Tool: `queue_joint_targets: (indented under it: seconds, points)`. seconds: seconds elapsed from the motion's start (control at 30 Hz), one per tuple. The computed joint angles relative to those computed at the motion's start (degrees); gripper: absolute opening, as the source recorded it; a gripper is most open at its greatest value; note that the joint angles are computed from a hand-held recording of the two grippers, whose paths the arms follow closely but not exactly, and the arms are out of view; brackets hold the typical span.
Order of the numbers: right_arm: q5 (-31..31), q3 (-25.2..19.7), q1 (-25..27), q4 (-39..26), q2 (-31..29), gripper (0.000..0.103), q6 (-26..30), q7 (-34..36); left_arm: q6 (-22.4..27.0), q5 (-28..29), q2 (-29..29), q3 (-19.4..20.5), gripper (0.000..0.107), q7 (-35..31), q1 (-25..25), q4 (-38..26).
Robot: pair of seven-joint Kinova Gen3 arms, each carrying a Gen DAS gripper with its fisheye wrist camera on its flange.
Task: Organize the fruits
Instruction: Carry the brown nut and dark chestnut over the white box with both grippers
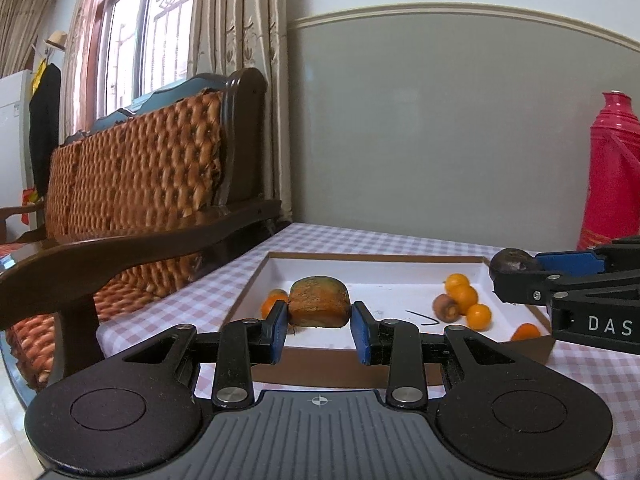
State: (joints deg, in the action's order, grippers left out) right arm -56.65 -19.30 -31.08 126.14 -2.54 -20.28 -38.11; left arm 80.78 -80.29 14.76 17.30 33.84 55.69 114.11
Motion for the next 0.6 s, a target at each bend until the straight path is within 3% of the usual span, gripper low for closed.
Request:
queue_joint_targets:
  seconds: [0.27,0.6]
  points:
    - [-1.8,1.0,-2.2,-2.4,2.4,0.032,-2.3,2.4,-3.9,-3.4,-1.1,-1.1,0.034,-1.4,-3.8,0.7]
    - [-3.2,6.5,-4.1,-7.1,7.0,0.033,-2.5,2.9,-10.2,-7.1,-0.8,-3.0,0.034,-2.9,-9.6,-0.8]
